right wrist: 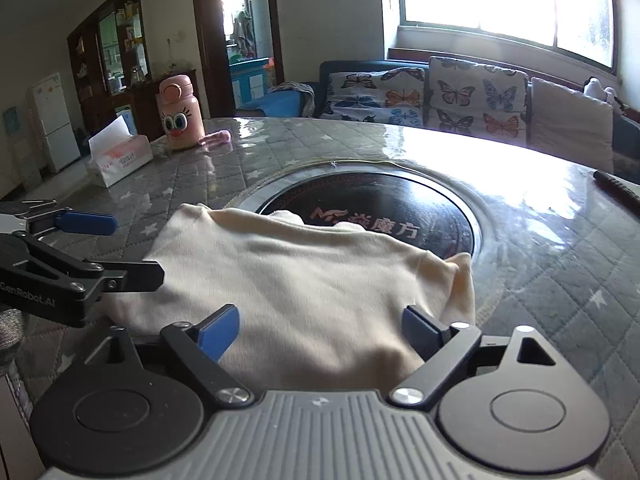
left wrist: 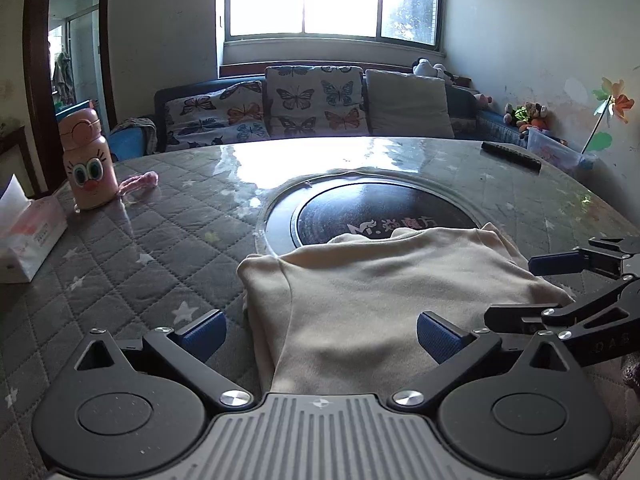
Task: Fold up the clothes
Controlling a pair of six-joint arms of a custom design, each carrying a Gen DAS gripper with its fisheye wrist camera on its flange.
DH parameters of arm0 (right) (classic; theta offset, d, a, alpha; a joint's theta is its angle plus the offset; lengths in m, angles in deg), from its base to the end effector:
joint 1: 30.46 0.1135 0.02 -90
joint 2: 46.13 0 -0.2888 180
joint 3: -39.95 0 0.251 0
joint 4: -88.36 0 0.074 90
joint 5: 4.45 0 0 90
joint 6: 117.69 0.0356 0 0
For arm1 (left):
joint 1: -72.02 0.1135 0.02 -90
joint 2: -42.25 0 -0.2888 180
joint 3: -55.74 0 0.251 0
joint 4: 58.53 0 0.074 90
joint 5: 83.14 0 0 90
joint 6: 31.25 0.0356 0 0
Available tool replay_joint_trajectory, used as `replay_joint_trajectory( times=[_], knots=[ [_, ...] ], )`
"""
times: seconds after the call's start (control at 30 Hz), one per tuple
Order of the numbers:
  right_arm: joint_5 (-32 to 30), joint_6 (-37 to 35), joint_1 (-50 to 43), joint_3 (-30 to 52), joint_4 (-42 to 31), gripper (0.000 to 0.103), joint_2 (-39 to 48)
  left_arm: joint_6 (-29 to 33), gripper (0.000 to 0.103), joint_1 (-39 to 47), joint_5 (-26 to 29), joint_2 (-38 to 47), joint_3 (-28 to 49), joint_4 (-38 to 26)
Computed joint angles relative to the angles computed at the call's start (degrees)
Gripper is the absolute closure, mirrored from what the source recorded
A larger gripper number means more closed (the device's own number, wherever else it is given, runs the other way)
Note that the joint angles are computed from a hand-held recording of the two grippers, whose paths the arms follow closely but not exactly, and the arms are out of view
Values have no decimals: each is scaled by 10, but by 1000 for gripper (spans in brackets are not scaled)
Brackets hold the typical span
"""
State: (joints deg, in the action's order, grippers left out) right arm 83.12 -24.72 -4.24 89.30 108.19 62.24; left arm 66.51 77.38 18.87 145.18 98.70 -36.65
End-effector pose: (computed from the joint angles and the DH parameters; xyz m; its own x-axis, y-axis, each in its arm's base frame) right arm 0.2910 0.1450 0.1032 -0.5905 -0.2331 -0.7726 -0.4409 0.8951 0.0669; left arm 0.2953 0.0203 0.1105 -0.5989 0.0765 -0.7972 0.1540 0.9879 -0.0209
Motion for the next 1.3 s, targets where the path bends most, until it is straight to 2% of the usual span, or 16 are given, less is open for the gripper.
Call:
replay_joint_trajectory(
  times=[0.17,0.53,1.3],
  knots=[
    [29,3,16,-21,14,1,-8,-10,0,1,-4,-11,-23,14],
    [64,14,47,-62,44,0,-27,-16,0,-5,-8,-45,-76,44],
    [92,41,75,-114,80,0,-43,-36,0,-39,-40,-78,-124,61]
  ],
)
